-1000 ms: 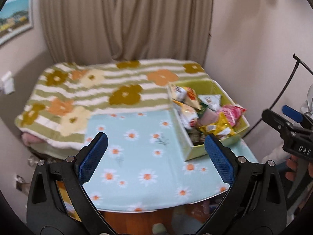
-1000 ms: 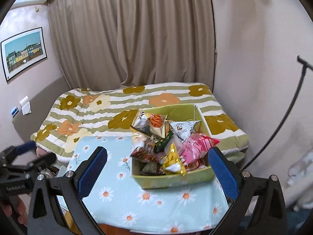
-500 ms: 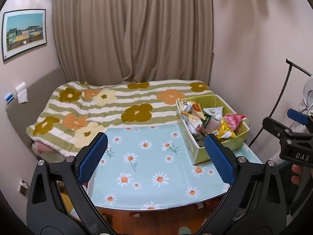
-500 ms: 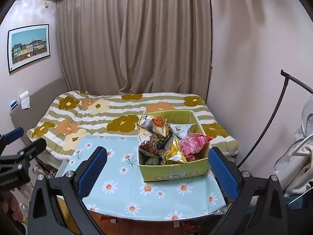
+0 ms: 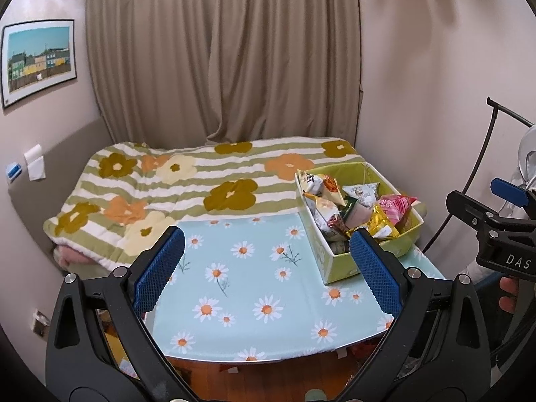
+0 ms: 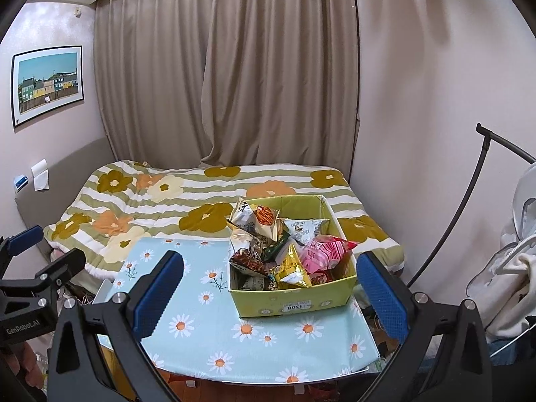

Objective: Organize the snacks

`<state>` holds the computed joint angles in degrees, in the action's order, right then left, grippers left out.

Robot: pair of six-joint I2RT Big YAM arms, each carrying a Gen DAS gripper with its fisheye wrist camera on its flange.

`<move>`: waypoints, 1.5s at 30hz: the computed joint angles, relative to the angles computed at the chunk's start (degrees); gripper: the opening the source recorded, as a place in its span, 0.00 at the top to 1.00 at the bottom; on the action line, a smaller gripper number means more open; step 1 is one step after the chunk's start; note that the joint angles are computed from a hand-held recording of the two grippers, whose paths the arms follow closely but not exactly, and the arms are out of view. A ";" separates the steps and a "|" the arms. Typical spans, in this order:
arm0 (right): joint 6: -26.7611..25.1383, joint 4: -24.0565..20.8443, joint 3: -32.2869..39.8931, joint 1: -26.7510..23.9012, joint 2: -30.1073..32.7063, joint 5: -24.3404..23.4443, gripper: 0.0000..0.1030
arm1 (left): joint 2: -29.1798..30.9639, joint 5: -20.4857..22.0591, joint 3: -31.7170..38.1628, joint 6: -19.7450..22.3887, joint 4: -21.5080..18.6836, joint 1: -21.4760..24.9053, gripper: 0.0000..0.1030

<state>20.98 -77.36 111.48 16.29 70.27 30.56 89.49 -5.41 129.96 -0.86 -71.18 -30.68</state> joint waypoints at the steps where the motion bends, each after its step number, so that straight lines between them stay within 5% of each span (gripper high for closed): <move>1: 0.05 -0.04 0.02 0.03 0.01 0.00 0.00 | -0.03 -0.06 -0.08 0.01 0.09 -0.05 0.04; 45: 0.18 0.10 0.37 0.04 0.48 -0.36 0.00 | 0.78 -1.84 0.40 -1.10 0.35 0.00 0.04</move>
<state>21.16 -77.26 111.85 16.32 70.75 30.20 90.26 -7.25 130.36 -1.96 -70.83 -30.68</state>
